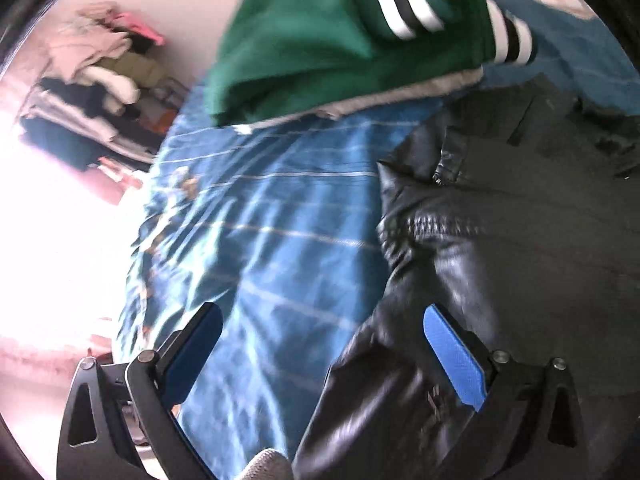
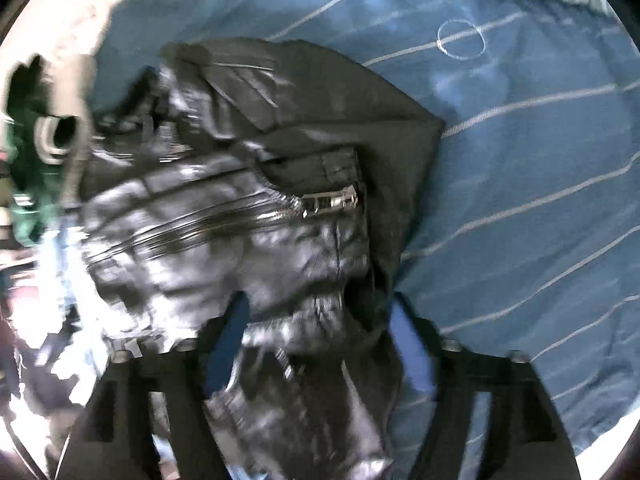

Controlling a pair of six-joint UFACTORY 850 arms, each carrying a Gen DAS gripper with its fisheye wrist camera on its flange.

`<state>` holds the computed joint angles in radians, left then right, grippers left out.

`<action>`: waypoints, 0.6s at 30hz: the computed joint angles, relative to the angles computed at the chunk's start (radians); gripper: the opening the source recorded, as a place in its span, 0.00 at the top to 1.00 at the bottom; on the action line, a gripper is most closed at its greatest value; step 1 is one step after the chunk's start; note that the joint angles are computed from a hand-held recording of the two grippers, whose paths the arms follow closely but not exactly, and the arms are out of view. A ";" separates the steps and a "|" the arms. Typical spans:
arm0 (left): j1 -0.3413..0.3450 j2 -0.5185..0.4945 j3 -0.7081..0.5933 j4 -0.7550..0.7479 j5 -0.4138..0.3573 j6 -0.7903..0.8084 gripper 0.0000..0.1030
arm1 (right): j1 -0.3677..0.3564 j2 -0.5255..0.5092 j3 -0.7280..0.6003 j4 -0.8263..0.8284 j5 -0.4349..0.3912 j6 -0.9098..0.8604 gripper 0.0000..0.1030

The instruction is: Fold large clothes

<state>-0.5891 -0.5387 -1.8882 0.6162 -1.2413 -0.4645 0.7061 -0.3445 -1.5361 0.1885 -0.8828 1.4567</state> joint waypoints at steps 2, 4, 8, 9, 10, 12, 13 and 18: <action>-0.038 0.056 0.056 0.049 -0.024 -0.085 0.00 | -0.008 0.063 0.076 0.050 0.078 -0.055 0.24; -0.085 0.104 0.112 0.118 -0.070 -0.183 0.00 | 0.005 0.114 0.161 0.079 0.145 -0.097 0.18; -0.212 0.169 0.207 0.218 -0.259 -0.345 0.00 | 0.006 0.242 0.355 0.198 0.205 -0.244 0.18; -0.252 0.185 0.233 0.212 -0.309 -0.385 0.00 | 0.004 0.274 0.392 0.227 0.211 -0.275 0.18; -0.296 0.196 0.257 0.201 -0.363 -0.423 0.00 | 0.006 0.312 0.436 0.252 0.220 -0.300 0.18; -0.373 0.207 0.289 0.157 -0.425 -0.461 0.00 | 0.002 0.385 0.514 0.297 0.232 -0.349 0.18; -0.411 0.203 0.300 0.128 -0.451 -0.463 0.00 | -0.004 0.398 0.545 0.326 0.246 -0.388 0.18; -0.594 0.158 0.314 0.105 -0.494 -0.427 0.00 | -0.024 0.533 0.696 0.395 0.213 -0.486 0.18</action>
<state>-1.1827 -0.3812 -1.5740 0.7217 -1.7350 -0.8913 0.6818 0.1881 -0.8399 0.5832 -0.6699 0.9710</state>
